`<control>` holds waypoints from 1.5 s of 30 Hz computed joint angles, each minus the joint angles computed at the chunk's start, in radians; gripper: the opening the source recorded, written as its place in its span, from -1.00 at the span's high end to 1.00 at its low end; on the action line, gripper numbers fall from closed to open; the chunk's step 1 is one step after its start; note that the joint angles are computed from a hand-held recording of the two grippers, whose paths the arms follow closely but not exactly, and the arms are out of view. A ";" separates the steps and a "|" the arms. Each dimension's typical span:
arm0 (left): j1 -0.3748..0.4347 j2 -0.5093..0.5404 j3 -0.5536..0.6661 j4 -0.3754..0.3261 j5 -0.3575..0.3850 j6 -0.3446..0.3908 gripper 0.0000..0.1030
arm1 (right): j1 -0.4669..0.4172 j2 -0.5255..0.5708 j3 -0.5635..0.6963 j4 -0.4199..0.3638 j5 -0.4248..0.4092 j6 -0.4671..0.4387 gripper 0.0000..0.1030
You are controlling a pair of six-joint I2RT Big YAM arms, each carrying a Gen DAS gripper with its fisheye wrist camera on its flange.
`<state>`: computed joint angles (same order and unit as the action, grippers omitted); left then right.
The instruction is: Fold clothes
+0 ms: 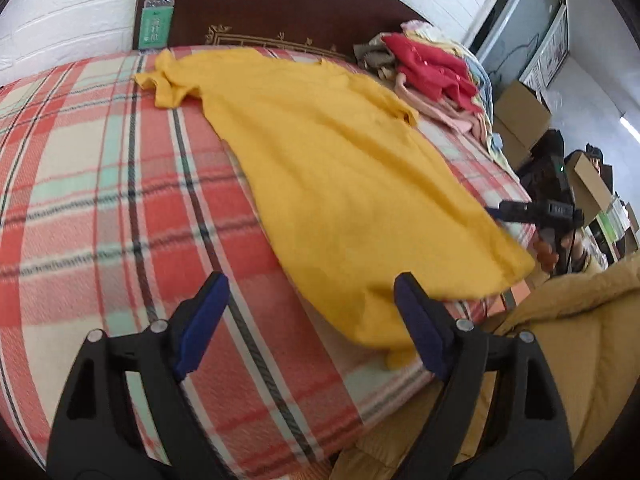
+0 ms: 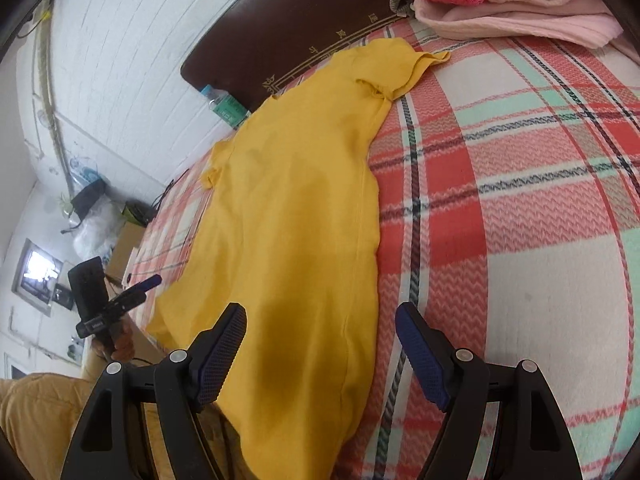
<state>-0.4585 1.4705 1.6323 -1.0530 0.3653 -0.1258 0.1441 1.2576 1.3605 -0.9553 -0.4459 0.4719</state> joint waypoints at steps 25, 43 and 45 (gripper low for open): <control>-0.054 -0.025 0.019 0.029 0.141 -0.220 0.77 | 0.065 -0.157 -0.126 -0.026 0.037 -0.056 -0.55; -0.075 -0.055 -0.089 -0.063 0.093 -0.145 0.12 | 0.094 -0.151 -0.161 0.064 -0.044 -0.036 -0.63; -0.091 -0.053 -0.080 -0.058 0.042 -0.156 0.74 | 0.100 -0.153 -0.164 0.082 -0.041 -0.036 -0.47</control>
<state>-0.5496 1.4176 1.5521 -1.1110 0.4070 -0.2818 0.2443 1.1047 1.1964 -0.8735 -0.4870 0.4362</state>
